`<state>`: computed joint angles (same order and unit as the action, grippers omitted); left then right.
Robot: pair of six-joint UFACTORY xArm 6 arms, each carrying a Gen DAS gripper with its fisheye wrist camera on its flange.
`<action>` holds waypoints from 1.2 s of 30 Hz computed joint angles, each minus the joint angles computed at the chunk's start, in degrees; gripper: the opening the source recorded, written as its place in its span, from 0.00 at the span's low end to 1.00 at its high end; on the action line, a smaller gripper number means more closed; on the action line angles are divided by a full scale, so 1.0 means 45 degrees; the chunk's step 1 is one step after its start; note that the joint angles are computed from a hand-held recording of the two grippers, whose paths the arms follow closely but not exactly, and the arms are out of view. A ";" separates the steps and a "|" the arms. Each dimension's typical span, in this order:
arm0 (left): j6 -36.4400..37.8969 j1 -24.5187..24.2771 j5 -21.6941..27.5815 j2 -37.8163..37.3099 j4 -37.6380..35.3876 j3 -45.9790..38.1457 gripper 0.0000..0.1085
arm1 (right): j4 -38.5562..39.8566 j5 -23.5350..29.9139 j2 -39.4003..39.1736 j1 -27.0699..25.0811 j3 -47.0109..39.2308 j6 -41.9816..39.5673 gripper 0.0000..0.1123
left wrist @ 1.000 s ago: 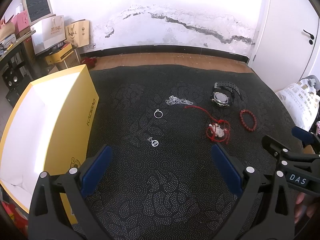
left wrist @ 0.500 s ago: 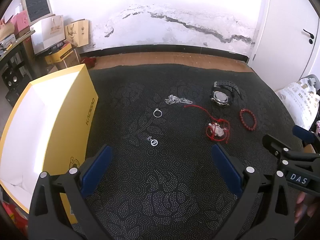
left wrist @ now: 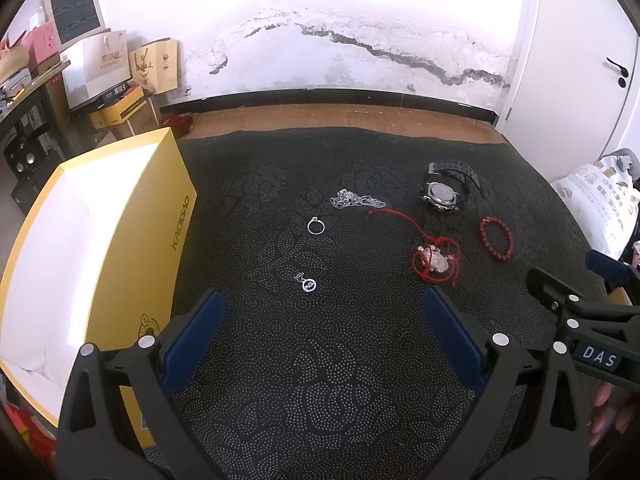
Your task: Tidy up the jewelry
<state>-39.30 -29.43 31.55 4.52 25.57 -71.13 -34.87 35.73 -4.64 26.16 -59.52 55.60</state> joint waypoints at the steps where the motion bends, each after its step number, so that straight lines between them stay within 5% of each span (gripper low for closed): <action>1: -0.0021 0.0000 0.0012 -0.0001 0.0019 -0.0003 0.89 | 0.0015 0.0025 0.0019 0.0003 -0.0019 -0.0018 0.86; 19: 0.0635 0.0015 0.0383 0.0610 -0.0846 -0.0405 0.89 | 0.0347 -0.0331 -0.0124 -0.0461 0.0210 -0.0231 0.86; 28: 0.1036 0.0209 0.0951 0.2984 -0.1561 -0.2844 0.89 | 0.1069 -0.0726 0.0071 -0.1006 0.0115 -0.0702 0.86; 36: 0.1182 0.0477 0.0726 0.5134 -0.0579 -0.4949 0.89 | 0.1694 -0.0891 0.0347 -0.1108 -0.0018 -0.1297 0.86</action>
